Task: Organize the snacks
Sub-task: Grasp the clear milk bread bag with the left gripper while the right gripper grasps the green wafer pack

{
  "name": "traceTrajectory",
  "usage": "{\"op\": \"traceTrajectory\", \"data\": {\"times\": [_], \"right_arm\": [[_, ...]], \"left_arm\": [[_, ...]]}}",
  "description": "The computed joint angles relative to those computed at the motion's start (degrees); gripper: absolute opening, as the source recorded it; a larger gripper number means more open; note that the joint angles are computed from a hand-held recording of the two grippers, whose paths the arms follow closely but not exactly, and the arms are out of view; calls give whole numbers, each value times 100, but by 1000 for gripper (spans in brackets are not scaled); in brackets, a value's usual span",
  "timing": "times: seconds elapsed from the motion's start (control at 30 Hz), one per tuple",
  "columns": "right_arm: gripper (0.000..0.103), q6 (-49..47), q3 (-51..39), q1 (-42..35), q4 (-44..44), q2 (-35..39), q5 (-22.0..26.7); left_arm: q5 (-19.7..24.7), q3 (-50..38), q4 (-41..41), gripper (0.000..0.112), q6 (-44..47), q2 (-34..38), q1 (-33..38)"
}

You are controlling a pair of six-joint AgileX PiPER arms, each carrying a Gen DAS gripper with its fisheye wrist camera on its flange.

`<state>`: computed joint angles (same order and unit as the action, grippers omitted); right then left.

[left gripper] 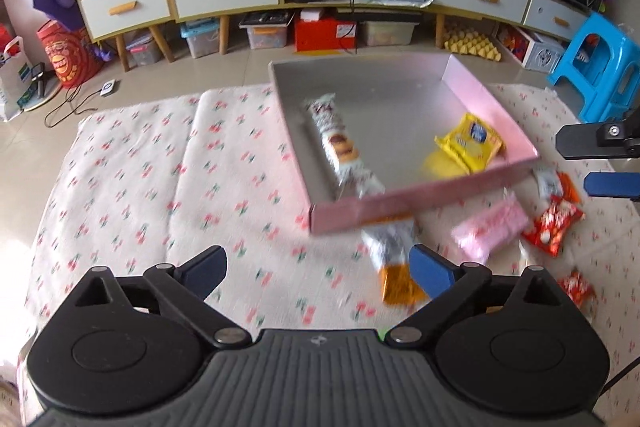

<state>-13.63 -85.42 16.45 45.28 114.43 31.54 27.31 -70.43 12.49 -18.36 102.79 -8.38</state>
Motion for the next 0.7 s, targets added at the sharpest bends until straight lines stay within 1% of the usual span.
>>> {"op": "traceTrajectory", "data": {"times": [0.2,0.27,0.37,0.43,0.5,0.57,0.63,0.67,0.7], "right_arm": [[87,-399,732,266,-47,-456,-214],[87,-725,1033,369,78,-606,-365],[87,-1223,1486,519,382,-784,-641],[87,-1327,1729,630,380,-880,-833],[87,-1614,1958,678,601,-958,-941],[87,-1815,2137,700,786,-1028,-1038],[87,-2116,2345,731,1055,-1109,-1237],[87,-2186,2423,757,1118,-1133,-1333],[87,-2235,2487,775,1140,-1155,-1406]], "left_arm": [[69,412,376,100,-448,-332,-127],[-85,715,530,102,-653,-499,-152],[-345,1109,660,102,-822,-673,-119],[-547,1384,485,102,-704,-795,-34],[-708,1623,411,102,-653,-892,5],[-815,1843,693,101,-874,-938,-21],[-886,1995,1078,100,-1209,-928,-55],[-953,2109,1165,99,-1314,-950,-52],[-1011,2167,1022,99,-1198,-938,-22]]}}
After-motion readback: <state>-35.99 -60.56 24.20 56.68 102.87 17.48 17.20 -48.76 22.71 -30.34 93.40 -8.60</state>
